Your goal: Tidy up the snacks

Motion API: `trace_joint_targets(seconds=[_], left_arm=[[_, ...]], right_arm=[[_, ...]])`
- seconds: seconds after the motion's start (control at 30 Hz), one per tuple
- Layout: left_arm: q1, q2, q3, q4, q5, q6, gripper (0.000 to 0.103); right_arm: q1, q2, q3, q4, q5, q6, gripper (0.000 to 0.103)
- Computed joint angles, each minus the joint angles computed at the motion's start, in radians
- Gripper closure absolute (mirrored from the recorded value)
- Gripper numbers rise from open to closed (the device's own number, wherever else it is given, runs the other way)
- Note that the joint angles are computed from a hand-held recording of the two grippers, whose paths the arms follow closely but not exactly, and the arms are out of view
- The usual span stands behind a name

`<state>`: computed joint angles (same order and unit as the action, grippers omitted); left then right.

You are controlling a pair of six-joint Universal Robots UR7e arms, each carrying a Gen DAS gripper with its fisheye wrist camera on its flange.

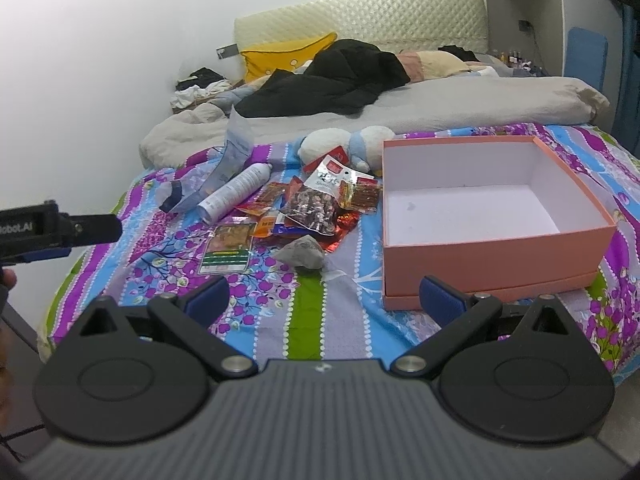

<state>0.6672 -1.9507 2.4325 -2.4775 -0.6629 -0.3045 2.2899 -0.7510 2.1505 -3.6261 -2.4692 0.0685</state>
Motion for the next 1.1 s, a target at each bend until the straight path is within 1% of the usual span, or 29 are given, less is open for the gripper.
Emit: trace_joint_targets(seconds=[0.2, 0.53, 0.6, 0.77, 0.9, 1.1], left_arm=[[0.024, 0.012, -0.002, -0.02, -0.014, 0.012, 0.0], [0.056, 0.053, -0.008, -0.055, -0.044, 0.034, 0.0], [0.067, 0.067, -0.013, -0.064, -0.054, 0.044, 0.0], [0.095, 0.112, -0.03, -0.097, -0.079, 0.078, 0.0], [0.124, 0.154, -0.05, -0.142, -0.097, 0.115, 0.0], [0.172, 0.221, -0.079, -0.212, -0.118, 0.179, 0.0]], right_arm=[[-0.005, 0.003, -0.007, 0.032, -0.013, 0.028, 0.0], [-0.021, 0.012, 0.008, -0.011, 0.001, 0.028, 0.0], [-0.026, 0.013, 0.016, -0.037, 0.01, 0.024, 0.0], [-0.027, 0.02, 0.003, -0.014, -0.029, 0.032, 0.0], [-0.033, 0.041, -0.02, -0.041, -0.057, 0.006, 0.0], [-0.057, 0.07, -0.044, -0.08, -0.037, -0.032, 0.0]])
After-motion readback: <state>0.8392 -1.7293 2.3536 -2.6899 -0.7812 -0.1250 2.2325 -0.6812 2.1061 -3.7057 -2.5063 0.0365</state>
